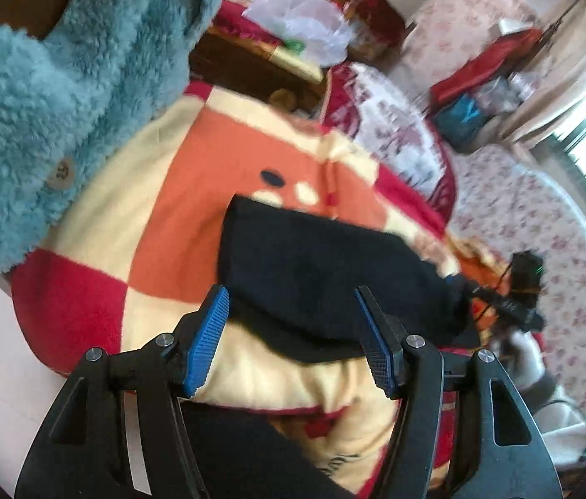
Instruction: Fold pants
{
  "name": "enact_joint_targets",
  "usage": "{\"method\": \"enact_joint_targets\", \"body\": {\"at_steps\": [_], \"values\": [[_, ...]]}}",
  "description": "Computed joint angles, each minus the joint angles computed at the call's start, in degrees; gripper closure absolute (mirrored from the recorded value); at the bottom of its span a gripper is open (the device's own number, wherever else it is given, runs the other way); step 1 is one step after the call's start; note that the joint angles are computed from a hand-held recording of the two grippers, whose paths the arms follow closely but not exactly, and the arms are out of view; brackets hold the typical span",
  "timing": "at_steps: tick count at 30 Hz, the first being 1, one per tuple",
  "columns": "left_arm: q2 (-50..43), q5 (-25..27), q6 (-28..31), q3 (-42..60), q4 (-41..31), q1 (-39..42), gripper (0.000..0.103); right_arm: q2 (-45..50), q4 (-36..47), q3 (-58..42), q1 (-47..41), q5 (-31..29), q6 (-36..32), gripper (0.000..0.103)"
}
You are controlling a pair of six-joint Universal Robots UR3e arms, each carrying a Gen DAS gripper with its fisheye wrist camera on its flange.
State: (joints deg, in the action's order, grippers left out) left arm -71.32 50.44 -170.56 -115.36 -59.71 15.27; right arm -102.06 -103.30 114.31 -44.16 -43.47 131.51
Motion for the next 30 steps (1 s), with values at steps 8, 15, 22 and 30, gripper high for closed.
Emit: {"method": "enact_joint_targets", "body": {"at_steps": [8,15,22,30], "values": [[-7.8,5.7,-4.9,0.0,8.2,-7.1,0.043,9.2,2.0,-4.0,-0.8,3.6,4.5,0.053],[-13.4,7.7,-10.6,3.3,13.5,-10.1,0.043,17.8,18.4,-14.3,3.8,6.9,-2.4,0.049],[-16.3,8.4,-16.1,3.1,18.4,-11.8,0.044,25.3,33.6,-24.4,5.5,6.5,-7.6,0.048],[-15.4,18.6,-17.8,3.0,21.0,-16.2,0.091,19.6,12.4,-13.4,6.5,5.4,0.5,0.074]]}}
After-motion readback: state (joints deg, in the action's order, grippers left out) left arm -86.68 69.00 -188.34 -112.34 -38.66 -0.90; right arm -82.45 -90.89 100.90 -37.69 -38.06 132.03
